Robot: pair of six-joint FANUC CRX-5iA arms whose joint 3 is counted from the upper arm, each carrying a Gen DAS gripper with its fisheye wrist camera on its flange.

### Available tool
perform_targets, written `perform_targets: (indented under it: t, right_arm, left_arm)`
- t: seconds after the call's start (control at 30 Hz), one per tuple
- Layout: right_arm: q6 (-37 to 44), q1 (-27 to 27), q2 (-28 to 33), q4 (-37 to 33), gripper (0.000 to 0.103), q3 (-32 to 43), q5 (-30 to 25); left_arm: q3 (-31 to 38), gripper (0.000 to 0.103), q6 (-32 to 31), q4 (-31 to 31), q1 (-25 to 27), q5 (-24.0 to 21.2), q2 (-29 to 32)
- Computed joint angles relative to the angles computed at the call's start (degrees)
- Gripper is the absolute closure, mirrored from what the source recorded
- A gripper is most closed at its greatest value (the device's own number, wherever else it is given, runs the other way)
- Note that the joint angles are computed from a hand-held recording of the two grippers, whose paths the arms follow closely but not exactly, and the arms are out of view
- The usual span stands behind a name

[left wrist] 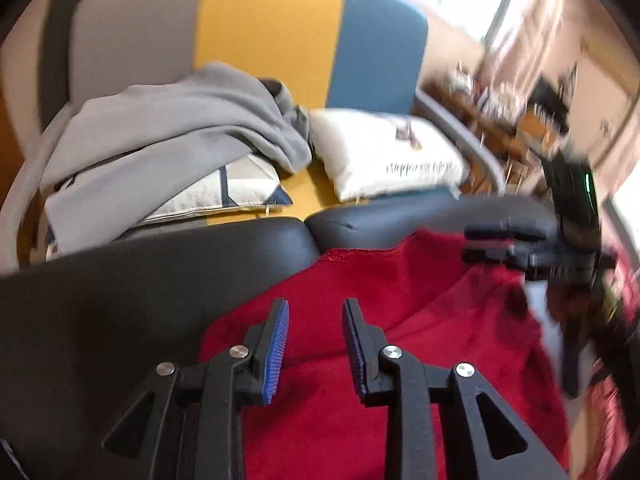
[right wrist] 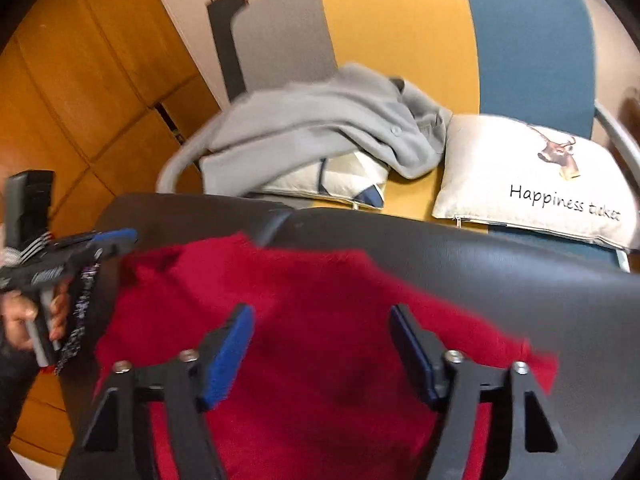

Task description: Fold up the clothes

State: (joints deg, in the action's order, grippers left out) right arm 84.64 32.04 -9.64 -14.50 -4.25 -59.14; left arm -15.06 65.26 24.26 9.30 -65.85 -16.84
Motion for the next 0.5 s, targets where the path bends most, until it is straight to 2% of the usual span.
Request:
perform_targets:
  t: [0.13,0.2,0.23,0.27,0.33,0.37,0.43,0.5]
  right_arm:
    - [4.8,-3.3,10.0,-3.7,0.034,9.0,-7.0]
    - [5.8,-2.9,11.4,-2.6,0.035,9.7,-7.6]
    - [6.3,-2.6,12.1,-2.1,0.044,10.1,-7.9]
    - [6.8,-2.4,12.8,-1.6,0.048,10.5,-8.2]
    - [8.3,-3.4,13.4,-3.8,0.094,11.5,-9.8]
    - [8.8,-4.1,13.3,-5.4,0.095,11.8,-10.6]
    - [8.8,-2.5,10.7,-2.3,0.094,9.0,-7.8]
    - [8.9,-2.7,6.8,-3.4,0.094,6.1,-5.0]
  left_arm:
    - [3.6,0.075,1.0,-1.6,-2.3,-0.4,7.1]
    - [4.3,0.075,0.8,-0.7,-2.5,-1.1,9.8]
    - [4.3,0.075,0.4,0.0,-2.6,-1.5,10.6]
    - [4.3,0.076,0.0,0.7,-2.7,-1.9,11.5]
    - [1.5,0.087,-4.3,4.6,-2.3,-1.2,9.9]
    - [-0.1,0.09,-5.7,6.5,-1.9,-0.5,8.6]
    - [-3.8,0.092,-8.6,10.4,-1.0,0.9,5.1]
    - [-7.8,0.093,-11.1,13.5,0.1,2.0,0.5]
